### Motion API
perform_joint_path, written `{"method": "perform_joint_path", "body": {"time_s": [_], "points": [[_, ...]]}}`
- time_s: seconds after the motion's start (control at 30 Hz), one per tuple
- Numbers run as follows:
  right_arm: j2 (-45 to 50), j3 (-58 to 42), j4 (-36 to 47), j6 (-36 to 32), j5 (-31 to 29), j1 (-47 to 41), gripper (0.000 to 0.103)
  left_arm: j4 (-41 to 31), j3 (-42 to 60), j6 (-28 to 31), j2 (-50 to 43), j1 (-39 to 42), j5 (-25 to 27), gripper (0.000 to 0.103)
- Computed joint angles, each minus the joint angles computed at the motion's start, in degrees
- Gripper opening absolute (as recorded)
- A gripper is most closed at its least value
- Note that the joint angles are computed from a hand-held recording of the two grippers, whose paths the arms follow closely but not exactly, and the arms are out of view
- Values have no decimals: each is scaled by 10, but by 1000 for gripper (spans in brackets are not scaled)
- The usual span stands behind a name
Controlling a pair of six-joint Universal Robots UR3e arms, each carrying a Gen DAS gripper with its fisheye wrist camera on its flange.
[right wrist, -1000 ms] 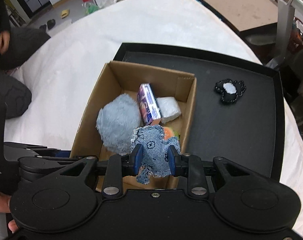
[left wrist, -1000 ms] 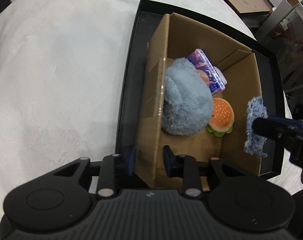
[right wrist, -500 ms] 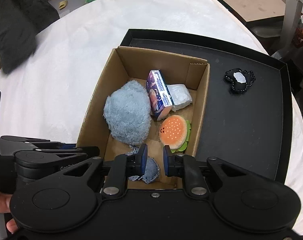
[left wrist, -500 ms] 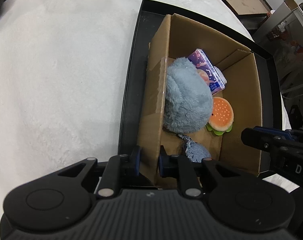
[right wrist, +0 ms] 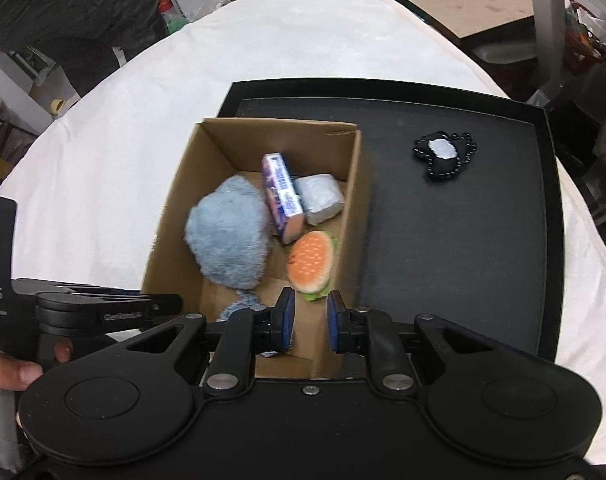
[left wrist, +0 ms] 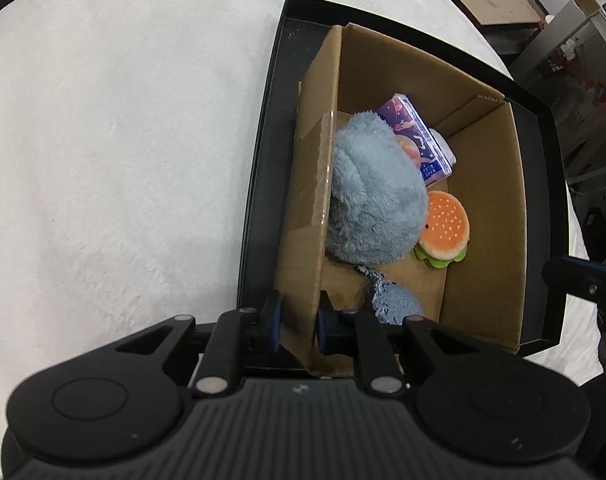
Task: Organize soft objects
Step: 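Carry the denim plush into the box and open the right gripper, then grasp the black beaded plush with the right gripper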
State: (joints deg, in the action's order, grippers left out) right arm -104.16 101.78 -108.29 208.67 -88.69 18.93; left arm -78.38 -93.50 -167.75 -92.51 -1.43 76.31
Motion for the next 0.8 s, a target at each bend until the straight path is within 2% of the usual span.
{"method": "perform_joint_path", "body": {"time_s": [0.13, 0.23, 0.37, 0.4, 0.47, 0.53, 0.63, 0.8], "points": [[-19, 29, -7, -18, 7, -25, 20, -17, 28, -4, -17, -15, 15, 17], [-34, 49, -15, -31, 19, -50, 25, -17, 43, -11, -26, -29, 32, 20], [-53, 78, -30, -56, 32, -87, 49, -30, 77, -19, -46, -46, 45, 25], [-59, 86, -36, -62, 35, -98, 54, -33, 84, -21, -50, -50, 47, 30], [-73, 105, -49, -78, 49, -125, 56, -33, 97, -26, -56, -59, 56, 44], [-81, 121, -62, -95, 62, -153, 58, -31, 108, -34, -61, -70, 66, 49], [-79, 134, -82, -119, 68, -186, 60, -40, 133, -42, -74, -81, 70, 53], [-66, 166, -135, -169, 94, -257, 61, -46, 164, -64, -101, -108, 92, 55]]}}
